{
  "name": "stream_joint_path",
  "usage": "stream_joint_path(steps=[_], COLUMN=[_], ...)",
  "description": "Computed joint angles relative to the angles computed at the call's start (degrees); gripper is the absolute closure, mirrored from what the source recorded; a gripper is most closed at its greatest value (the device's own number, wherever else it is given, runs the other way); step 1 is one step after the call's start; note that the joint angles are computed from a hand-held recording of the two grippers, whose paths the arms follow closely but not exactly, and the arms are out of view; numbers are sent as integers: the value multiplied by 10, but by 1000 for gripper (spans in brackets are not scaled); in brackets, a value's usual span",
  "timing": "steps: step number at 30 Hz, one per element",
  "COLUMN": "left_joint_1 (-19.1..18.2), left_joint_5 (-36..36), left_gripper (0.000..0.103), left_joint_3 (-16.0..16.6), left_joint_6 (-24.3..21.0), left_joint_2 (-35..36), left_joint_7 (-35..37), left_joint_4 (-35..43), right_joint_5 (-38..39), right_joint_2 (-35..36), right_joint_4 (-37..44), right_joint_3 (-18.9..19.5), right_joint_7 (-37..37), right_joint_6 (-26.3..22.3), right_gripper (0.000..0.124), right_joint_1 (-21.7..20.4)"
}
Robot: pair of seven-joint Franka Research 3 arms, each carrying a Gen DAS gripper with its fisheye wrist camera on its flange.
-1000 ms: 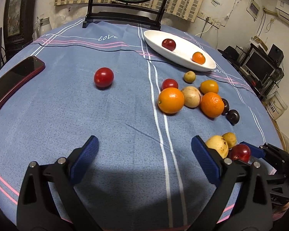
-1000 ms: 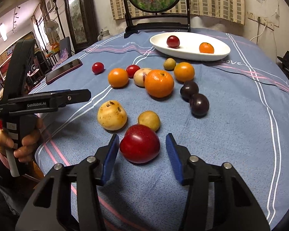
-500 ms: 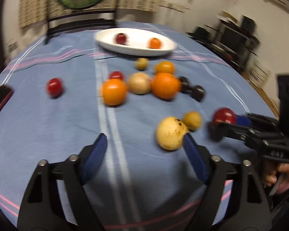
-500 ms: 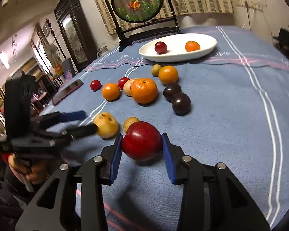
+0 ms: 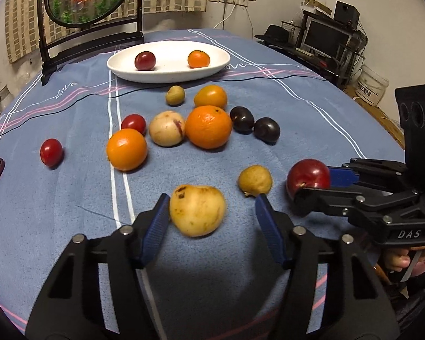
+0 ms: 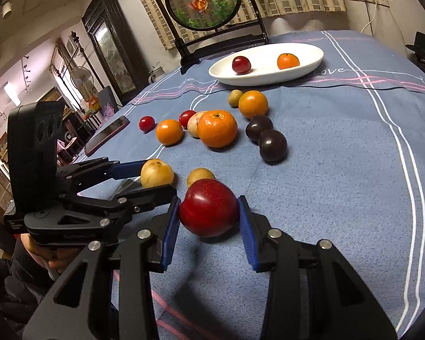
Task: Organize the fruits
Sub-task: 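Carry both fruits onto the white plate and open both tools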
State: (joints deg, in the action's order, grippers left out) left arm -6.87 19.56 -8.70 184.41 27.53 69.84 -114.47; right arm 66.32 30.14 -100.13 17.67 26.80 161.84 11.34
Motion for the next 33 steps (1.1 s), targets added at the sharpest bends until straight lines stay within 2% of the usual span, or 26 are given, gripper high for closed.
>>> stream_joint_path(steps=[5, 9, 11, 12, 14, 20, 24, 25, 27, 29, 31, 32, 33], left_joint_1=[-2, -30, -49, -48, -26, 12, 91, 103, 105, 119, 159, 162, 144], left_joint_5=[-3, 0, 1, 1, 0, -5, -24, -27, -28, -29, -40, -33, -46], left_gripper=[49, 53, 60, 61, 64, 64, 64, 64, 64, 64, 64, 64, 64], left_joint_3=[4, 34, 55, 55, 33, -6, -88, -100, -99, -111, -156, -159, -144], left_joint_6=[0, -6, -14, -15, -14, -15, -19, -19, -12, -14, -39, -52, -73], left_joint_2=[1, 1, 2, 2, 3, 4, 9, 8, 2, 3, 24, 32, 48], left_joint_7=[-7, -20, -32, -36, -34, -23, 5, 12, 22, 34, 67, 65, 83], left_joint_4=[1, 5, 10, 10, 8, 7, 3, 4, 8, 24, 72, 93, 135], right_joint_5=[-1, -7, -11, -13, -19, -37, -57, -66, -81, -91, -132, -160, -204], right_joint_2=[-2, -4, -3, -3, -4, -3, -2, -1, 2, 12, 37, 52, 79], right_joint_4=[-3, -5, -5, -5, -6, -5, -2, 1, 15, 45, 98, 125, 170], right_joint_3=[0, -4, -4, -4, -5, -6, -11, -12, -11, -8, -26, -39, -64], right_joint_7=[3, 11, 13, 14, 18, 35, 56, 63, 67, 74, 113, 137, 177], right_joint_6=[-3, -4, -1, 2, 5, 6, 15, 19, 22, 13, 10, 15, 19], right_gripper=[83, 83, 83, 83, 83, 83, 83, 83, 83, 83, 83, 83, 83], right_joint_1=[-1, 2, 4, 5, 7, 8, 14, 16, 15, 10, 25, 37, 58])
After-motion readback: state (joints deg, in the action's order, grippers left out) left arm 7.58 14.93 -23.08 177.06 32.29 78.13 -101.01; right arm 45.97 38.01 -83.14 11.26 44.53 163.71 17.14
